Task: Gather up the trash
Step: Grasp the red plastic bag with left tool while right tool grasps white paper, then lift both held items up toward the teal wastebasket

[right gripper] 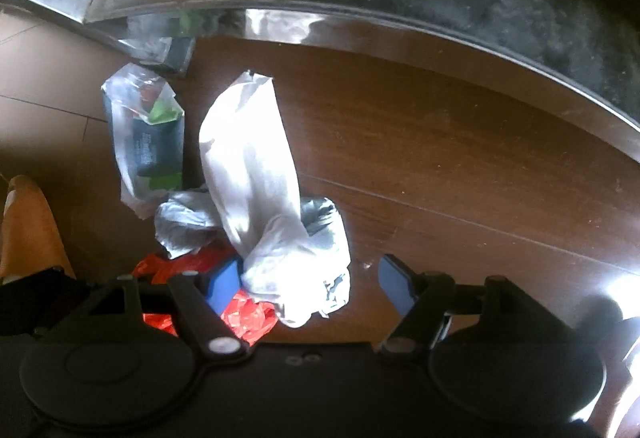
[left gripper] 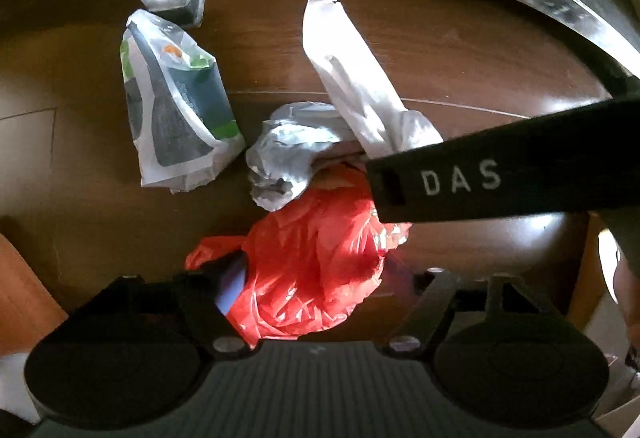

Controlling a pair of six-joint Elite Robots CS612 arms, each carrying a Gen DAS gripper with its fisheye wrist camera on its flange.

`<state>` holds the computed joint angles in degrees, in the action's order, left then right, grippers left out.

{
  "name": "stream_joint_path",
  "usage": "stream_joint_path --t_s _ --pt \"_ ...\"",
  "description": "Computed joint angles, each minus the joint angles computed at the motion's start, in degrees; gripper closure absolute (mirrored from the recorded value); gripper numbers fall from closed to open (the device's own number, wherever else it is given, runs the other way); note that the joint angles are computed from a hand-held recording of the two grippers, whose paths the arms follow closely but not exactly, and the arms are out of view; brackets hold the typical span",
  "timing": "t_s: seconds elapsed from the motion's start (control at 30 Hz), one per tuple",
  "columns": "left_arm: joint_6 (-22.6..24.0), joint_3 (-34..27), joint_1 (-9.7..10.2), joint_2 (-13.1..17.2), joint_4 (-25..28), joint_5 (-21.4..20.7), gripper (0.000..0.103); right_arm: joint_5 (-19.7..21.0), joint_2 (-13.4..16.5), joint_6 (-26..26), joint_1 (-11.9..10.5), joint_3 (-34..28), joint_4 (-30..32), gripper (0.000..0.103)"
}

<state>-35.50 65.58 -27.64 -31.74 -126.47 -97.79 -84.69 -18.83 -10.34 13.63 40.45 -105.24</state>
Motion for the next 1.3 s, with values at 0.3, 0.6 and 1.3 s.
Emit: stream_joint_path --t_s 0.3,0.6,1.3 --pt "0.9 0.3 0.2 0.4 -2.4 -2.8 0.058 0.6 -0.6 1.4 -0.2 1.5 -2.0 0.076" --pt "2.1 -0.4 -0.12 -0.5 -0.2 -1.8 0.07 0.7 -4.2 1.6 -0.7 5.8 -5.0 0.079" --pt "-6.1 8.5 -3.7 -14.4 -6.6 8.7 0.07 3.8 -22.9 -0.5 -2.6 24.5 -15.9 0.08"
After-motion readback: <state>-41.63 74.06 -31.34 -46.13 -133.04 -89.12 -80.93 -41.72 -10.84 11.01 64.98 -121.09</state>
